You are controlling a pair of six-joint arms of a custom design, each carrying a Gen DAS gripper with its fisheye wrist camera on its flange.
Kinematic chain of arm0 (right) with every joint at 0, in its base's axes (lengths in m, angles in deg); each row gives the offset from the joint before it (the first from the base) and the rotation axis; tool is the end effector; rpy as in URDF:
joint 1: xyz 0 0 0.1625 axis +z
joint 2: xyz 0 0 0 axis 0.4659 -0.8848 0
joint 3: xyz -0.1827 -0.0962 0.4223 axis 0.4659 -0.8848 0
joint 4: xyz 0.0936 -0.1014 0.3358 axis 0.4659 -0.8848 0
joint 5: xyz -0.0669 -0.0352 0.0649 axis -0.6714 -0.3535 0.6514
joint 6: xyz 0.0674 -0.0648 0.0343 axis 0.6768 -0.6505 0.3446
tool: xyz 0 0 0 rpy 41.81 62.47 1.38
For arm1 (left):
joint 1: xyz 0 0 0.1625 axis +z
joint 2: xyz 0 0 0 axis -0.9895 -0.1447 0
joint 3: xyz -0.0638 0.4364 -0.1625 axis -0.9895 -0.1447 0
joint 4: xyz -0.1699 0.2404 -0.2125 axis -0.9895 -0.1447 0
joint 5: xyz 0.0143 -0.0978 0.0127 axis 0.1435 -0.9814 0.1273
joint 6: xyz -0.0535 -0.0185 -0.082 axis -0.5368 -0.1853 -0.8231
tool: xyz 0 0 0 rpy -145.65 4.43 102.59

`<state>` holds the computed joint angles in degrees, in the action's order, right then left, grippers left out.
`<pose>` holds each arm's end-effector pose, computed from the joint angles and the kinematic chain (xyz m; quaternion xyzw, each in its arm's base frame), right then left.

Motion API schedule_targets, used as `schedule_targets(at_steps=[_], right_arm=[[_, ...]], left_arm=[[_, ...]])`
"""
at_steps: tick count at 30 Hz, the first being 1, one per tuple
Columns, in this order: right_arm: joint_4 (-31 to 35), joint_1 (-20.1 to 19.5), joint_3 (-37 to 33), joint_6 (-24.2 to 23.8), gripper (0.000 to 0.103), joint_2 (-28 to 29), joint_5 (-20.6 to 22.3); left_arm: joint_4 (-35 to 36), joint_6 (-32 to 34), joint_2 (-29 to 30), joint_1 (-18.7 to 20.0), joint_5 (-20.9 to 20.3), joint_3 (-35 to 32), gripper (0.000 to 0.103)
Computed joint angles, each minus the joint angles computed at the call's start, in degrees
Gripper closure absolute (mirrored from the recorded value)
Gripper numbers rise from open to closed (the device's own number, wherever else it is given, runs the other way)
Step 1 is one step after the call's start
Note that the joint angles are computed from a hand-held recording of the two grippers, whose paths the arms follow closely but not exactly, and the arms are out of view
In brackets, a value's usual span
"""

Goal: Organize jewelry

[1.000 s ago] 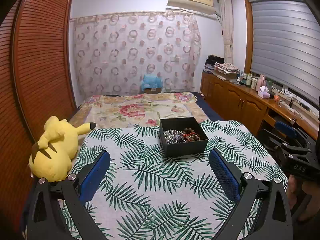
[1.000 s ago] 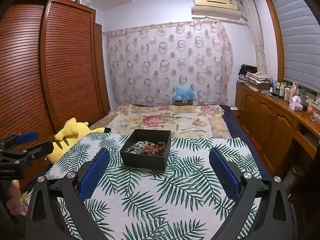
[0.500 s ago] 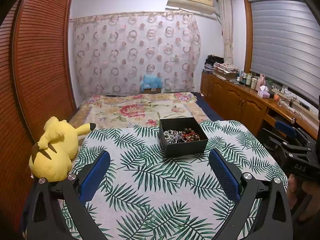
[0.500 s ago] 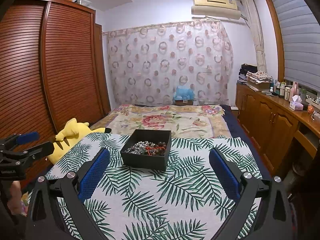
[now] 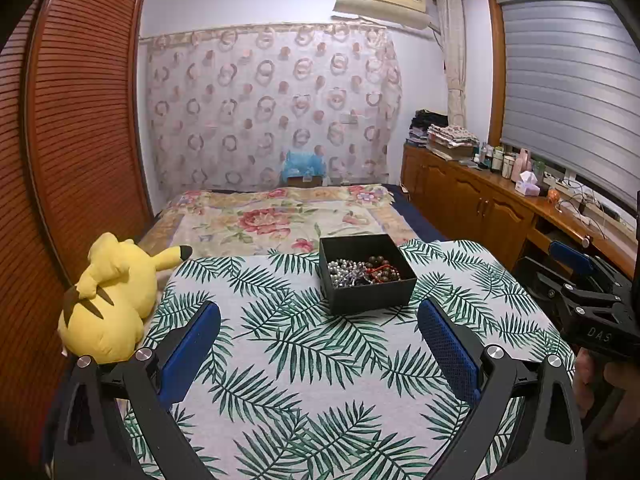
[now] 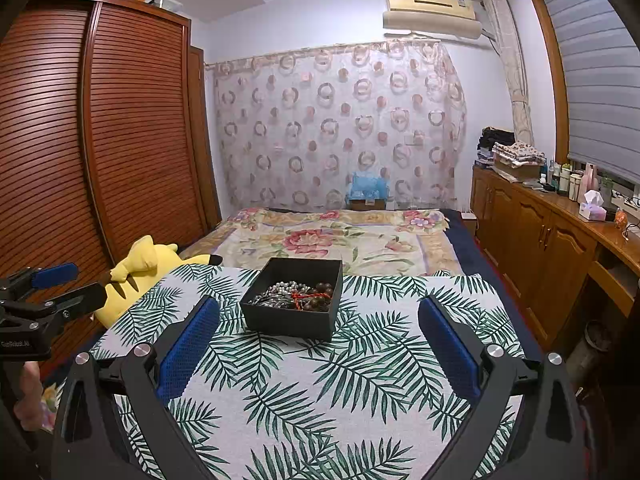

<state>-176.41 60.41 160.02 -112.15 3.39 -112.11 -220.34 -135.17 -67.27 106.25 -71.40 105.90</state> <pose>0.1258 -0.5043 0.2816 0.3748 -0.8092 0.4236 0.1592 -0.3496 -0.4121 0.1407 0.1339 0.7833 -0.4924 0.3551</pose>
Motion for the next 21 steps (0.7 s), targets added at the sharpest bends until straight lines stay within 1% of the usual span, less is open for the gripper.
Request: schedule_targets(at_steps=[21], right_arm=[[0.1, 0.1, -0.1, 0.2, 0.003, -0.1, 0.0]], left_arm=[[-0.6, 0.3, 0.0, 0.0, 0.0, 0.2, 0.008]])
